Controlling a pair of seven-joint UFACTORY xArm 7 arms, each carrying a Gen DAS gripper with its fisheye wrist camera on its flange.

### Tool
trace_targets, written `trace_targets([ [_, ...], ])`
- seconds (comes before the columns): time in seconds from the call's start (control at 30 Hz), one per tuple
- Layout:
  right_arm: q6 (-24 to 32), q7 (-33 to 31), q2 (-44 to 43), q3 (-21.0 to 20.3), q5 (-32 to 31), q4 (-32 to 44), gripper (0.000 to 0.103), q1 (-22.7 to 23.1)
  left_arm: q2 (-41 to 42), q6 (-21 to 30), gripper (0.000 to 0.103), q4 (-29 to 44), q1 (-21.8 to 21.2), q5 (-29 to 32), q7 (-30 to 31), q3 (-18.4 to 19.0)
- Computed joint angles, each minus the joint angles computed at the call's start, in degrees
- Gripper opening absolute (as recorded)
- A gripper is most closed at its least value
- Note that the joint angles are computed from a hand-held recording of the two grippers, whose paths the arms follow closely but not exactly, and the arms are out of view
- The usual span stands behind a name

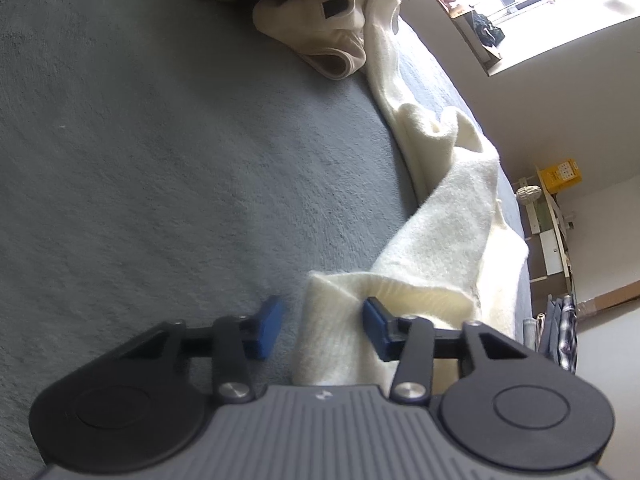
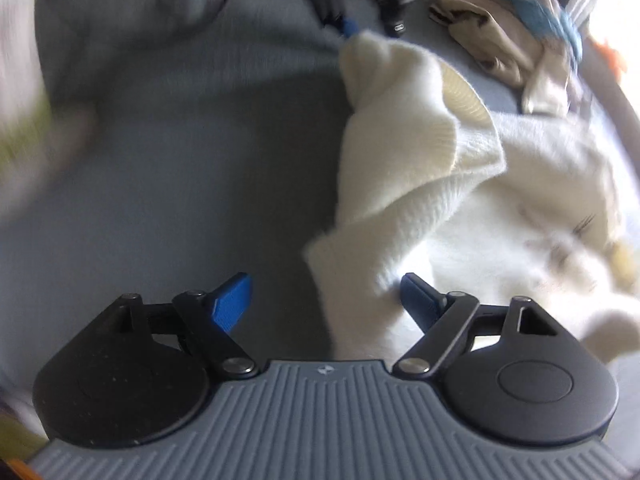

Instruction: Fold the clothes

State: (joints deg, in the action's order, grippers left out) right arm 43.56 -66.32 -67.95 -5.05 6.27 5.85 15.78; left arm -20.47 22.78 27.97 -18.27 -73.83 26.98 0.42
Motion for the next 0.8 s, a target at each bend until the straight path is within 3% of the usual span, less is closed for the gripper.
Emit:
trace_targets([
  [0.07,-4.31,-1.34,-0.25,0.06,-1.61,-1.51,0.024,-1.46,-0.22,-0.42,0.037,-0.01,-0.02,0.66,-0.50,-0.39],
  [0.1,-3.39,0.41,2.69,-1.95,0.12,1.33,0.019,-2.22,-0.33,-0.65,0.037,-0.02,-0.09,1.03,-0.77,-0.52],
  [0.17,0.73,7.53,11.66,-6.42,6.31,10.04,0.017,-4.30,-0.71,-1.18,0.036,-0.22,-0.33,1.52,-0.84,-0.49],
  [0.33,12.94,20.49,32.70,-22.98,26.68,26.64,0.017,-8.26,-0.47,0.37,0.040,-0.14,-0.64,0.72,0.10,0.77],
  [0.47,19.56,26.95,43.88,-30.58,38.61,30.98,0.018,-11.57,-0.11,3.27,0.053,-0.46,0.11,-1.85,1.87,1.91],
  [0.67,20.86,23.55,44.95,-26.18,39.35,31.19,0.022,-14.74,2.66,4.85,0.053,0.76,2.20,-8.15,4.47,0.17],
  [0.73,21.55,20.76,43.41,-24.29,38.13,31.06,0.038,-15.85,3.49,4.48,0.051,1.44,2.58,-9.33,5.18,-0.82],
  [0.77,21.21,19.82,42.51,-22.85,37.83,30.73,0.054,-16.25,3.85,4.20,0.051,1.71,2.74,-9.78,5.41,-1.28],
  [0.8,21.33,18.66,41.99,-21.95,37.84,30.75,0.061,-16.68,4.17,3.96,0.050,1.92,2.85,-10.39,5.64,-1.65],
])
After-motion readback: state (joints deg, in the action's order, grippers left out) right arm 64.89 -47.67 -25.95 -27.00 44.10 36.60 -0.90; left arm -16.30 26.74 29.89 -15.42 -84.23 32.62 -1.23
